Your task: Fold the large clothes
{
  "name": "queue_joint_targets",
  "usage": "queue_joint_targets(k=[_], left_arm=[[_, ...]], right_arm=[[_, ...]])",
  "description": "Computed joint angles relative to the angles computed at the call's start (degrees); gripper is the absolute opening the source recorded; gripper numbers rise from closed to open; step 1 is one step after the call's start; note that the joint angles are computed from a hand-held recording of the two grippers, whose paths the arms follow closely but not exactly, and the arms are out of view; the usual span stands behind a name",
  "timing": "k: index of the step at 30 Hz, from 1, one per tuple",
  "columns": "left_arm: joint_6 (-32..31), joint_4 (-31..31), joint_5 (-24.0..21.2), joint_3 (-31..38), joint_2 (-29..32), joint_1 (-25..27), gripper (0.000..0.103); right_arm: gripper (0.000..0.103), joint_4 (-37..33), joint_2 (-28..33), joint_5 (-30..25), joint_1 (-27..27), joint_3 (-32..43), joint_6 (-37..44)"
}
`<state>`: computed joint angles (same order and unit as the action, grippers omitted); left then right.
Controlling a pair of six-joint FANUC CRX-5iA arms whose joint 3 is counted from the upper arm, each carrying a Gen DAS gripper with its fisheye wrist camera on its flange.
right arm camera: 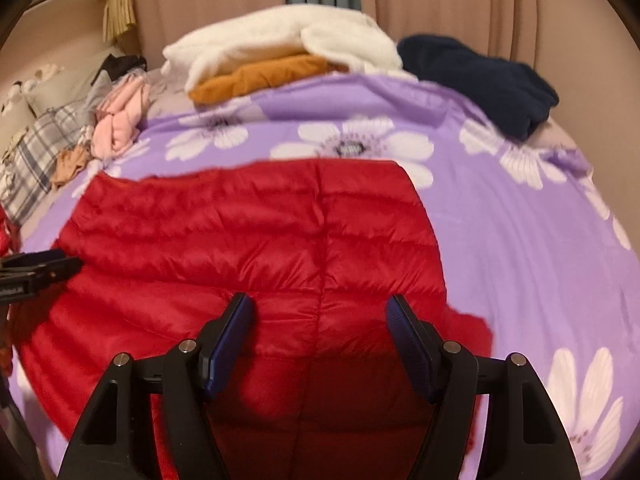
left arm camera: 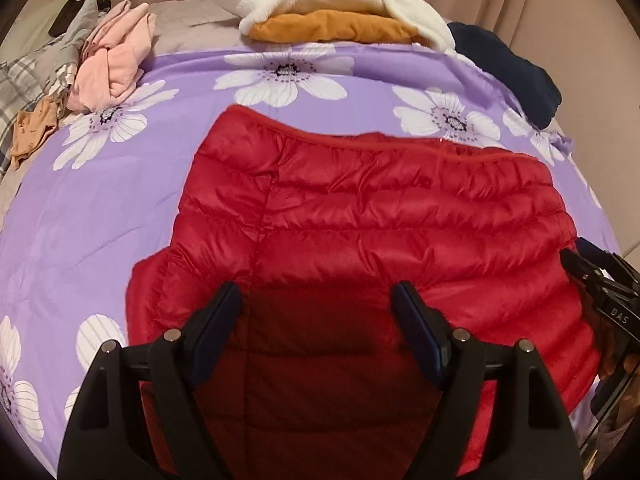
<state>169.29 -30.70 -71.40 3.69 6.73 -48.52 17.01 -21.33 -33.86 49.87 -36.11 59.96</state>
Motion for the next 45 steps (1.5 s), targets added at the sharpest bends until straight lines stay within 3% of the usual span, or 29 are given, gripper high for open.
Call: queue_joint_targets(k=[3,10,15,24,29,34,39,45], left_arm=[[-0.11,1.02,2.16,-1.65,-0.44,1.04,0.082],[-0.41,0.92,1.89,-1.04,0.54,0.87,0.083],[0.94,1.94,-0.95,0.83,0.93,0.44,0.082],[6.67,-5.94,-8.88,6.76,1.48,-10.61,0.081],[7.86,-7.65,-10.07,8.17,3.71,-14.78,0.081],[6.46,-5.21,-9.1,7.39,5.46,-14.45,0.082],[7.12,-2.06,-4.53,3.82,4.23,-11.99,0.084],[8.35,-1.87,-2.38,2.35,3.81,-11.69,0.085]], right_arm=[[0.072,-0.65,0.69,1.71,-0.53,-0.8,-0.14],[0.072,2.58,0.4,3.47,0.36,-3.01,-3.75],[0.072,1.66,-0.26,-1.93,1.6,-0.51,-4.1],[0.072,7.21,-15.18,-2.96,7.98,-7.2,-10.79],[0.072,9.58,-19.17,-5.52,11.56,-10.7,-14.43],[0.072,8.92,-18.72,-7.28,12.77,-12.36,-15.93],[0.072,8.39,-16.05,-6.71,12.53,-12.69,-15.34],[0.072,7.17,-15.64,-6.15,12.39,-13.03,-15.66]])
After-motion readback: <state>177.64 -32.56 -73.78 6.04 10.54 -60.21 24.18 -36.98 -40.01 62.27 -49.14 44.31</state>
